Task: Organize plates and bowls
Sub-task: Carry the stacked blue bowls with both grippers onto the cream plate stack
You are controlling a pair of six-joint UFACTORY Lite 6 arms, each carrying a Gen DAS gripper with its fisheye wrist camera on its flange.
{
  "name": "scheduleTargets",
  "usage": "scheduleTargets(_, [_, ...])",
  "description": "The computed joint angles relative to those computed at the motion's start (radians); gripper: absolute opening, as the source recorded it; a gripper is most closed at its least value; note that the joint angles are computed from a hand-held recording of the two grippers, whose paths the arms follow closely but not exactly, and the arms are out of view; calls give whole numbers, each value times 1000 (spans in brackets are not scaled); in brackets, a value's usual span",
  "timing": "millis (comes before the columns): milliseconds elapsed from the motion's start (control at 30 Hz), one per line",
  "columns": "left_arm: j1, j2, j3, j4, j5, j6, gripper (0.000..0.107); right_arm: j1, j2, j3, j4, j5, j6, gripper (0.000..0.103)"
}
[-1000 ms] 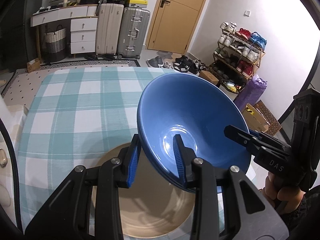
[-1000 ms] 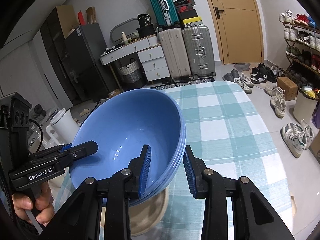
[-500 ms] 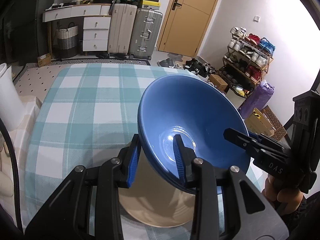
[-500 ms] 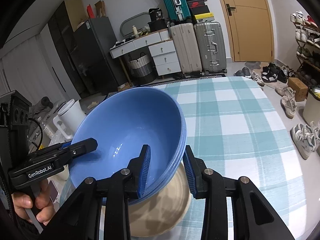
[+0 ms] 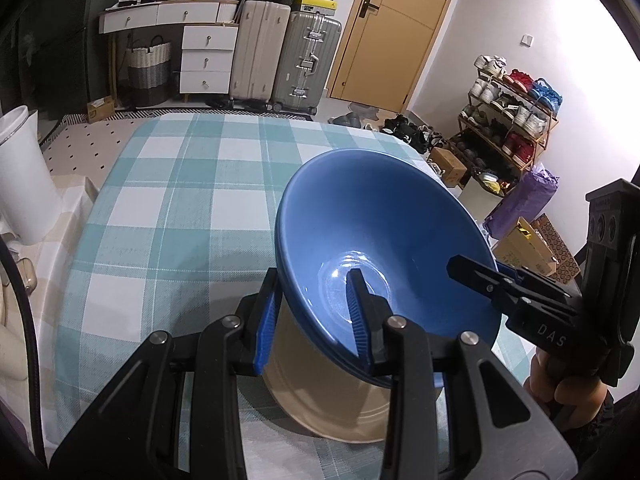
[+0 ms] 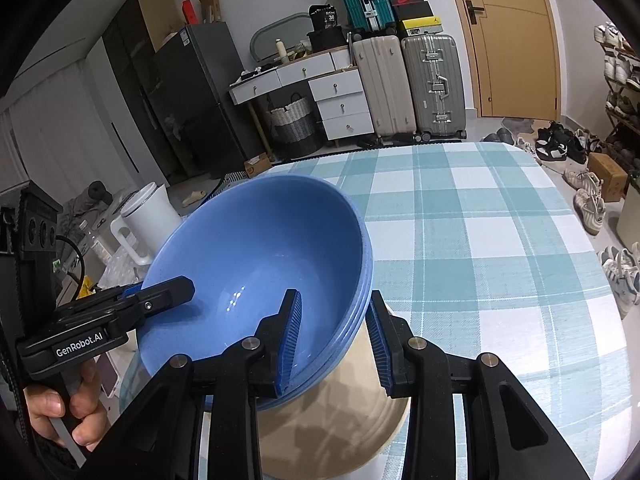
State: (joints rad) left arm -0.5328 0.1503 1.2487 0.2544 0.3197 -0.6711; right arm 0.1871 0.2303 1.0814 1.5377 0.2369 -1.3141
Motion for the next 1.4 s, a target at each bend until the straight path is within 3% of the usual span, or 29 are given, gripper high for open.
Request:
scheduleTargets(867, [29,135,41,-116,-44,125,30,-24,91,31,65,14,-74,34])
scheduleTargets(1133, [24,142,46,-75,-37,90,30,-23,94,38,-2,11,-46,35])
scheduleTargets(1267, [16,132,28,30,-54,4,31,-18,89,36,-26,1,-37,39])
scheduleTargets(1300, [12,126,23,78,-55,-35,33,-19,89,37,-50,7,-19,47])
scheduleTargets(1400, [-1,106,7,202,-52,-136,45,-16,78,37,-120,7,23,55])
